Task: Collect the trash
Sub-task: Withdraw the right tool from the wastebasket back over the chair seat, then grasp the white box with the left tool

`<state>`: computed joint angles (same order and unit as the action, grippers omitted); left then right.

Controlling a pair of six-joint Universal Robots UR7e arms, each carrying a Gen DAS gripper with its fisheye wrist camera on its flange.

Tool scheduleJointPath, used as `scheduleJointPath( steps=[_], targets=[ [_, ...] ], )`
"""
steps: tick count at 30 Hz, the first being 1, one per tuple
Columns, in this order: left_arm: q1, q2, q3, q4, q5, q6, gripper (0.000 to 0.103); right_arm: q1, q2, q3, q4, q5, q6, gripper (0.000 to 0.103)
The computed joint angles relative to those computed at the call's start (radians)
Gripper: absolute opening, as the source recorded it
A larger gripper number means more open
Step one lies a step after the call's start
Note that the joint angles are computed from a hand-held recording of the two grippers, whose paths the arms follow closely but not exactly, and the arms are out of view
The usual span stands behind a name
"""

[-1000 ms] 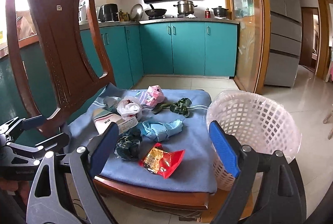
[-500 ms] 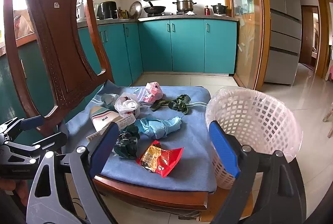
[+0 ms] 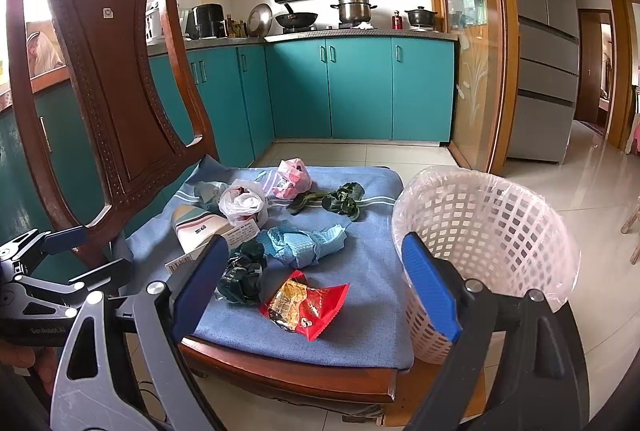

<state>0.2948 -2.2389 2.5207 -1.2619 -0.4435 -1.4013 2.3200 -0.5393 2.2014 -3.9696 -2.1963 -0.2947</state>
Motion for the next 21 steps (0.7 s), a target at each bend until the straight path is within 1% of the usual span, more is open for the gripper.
scheduleJointPath(
  steps=[10,14,16,19,21],
  targets=[
    [0.011,0.009,0.006,-0.032,-0.002,0.022,0.099,0.000,0.000,0.001,0.001,0.001,0.001,0.087],
    [0.027,0.022,0.016,-0.075,-0.003,0.054,0.099,-0.001,-0.001,0.002,0.001,0.001,0.002,0.087],
    [0.044,0.035,0.021,-0.106,-0.004,0.076,0.099,-0.001,-0.003,0.003,0.001,0.003,0.004,0.087],
    [0.082,0.050,0.035,-0.191,-0.008,0.149,0.099,-0.001,-0.007,0.003,0.007,0.005,0.007,0.087],
    [0.117,0.073,0.043,-0.258,-0.002,0.217,0.099,-0.002,-0.008,0.003,0.008,0.005,0.007,0.087]
  ],
)
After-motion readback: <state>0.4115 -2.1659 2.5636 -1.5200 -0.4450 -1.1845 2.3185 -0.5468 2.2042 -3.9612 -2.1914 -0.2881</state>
